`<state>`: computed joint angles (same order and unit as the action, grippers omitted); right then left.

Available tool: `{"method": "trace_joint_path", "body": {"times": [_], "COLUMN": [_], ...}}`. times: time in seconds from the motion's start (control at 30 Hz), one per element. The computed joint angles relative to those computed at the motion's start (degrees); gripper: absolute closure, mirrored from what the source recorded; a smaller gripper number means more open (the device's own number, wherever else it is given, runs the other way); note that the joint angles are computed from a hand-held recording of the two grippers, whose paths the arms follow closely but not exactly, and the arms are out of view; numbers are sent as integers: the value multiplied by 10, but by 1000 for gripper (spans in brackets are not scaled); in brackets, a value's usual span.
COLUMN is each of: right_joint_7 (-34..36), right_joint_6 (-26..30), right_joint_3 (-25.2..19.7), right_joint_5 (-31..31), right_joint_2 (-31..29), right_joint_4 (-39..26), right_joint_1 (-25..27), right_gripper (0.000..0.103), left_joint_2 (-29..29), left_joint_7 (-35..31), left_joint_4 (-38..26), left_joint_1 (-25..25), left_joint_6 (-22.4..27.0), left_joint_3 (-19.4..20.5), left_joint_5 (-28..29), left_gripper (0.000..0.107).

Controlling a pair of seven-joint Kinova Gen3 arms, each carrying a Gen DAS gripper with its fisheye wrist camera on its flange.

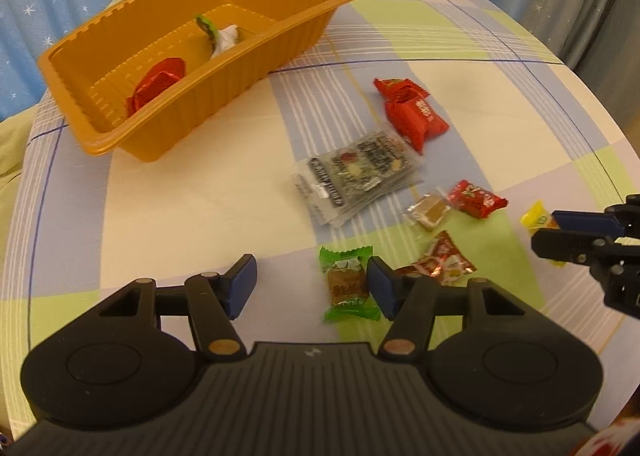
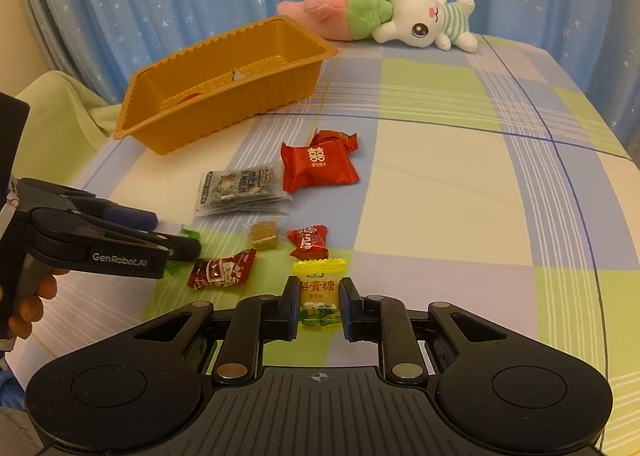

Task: Organize snacks
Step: 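Grasp the green-wrapped candy with the left tool while the right tool grasps the yellow candy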

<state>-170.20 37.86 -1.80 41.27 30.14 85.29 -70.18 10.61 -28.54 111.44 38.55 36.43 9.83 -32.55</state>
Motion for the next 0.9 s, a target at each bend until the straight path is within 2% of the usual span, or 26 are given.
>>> {"method": "trace_joint_path", "body": {"times": [0.37,0.6,0.77,0.9], "right_joint_7": [10,20,15,2], "right_joint_6": [-6,-6,-2,0], "right_joint_3": [-2,-1,2,5], "right_joint_5": [-12,-20,-20,-15], "right_joint_2": [3,5,3,0], "right_joint_4": [-3,-7,-5,0], "right_joint_1": [7,6,2,-1], "right_gripper": [82,82,82,82], "left_joint_2": [-35,-30,-28,-30], "left_joint_7": [18,0,-19,-20], "left_joint_4": [37,33,32,35], "left_joint_1": [-16,-19,-19,-15], "left_joint_6": [1,-9,-20,-25], "left_joint_3": [15,22,21,18], "left_joint_5": [-4,-13,-13,-17], "left_gripper": [51,67,88,89]}}
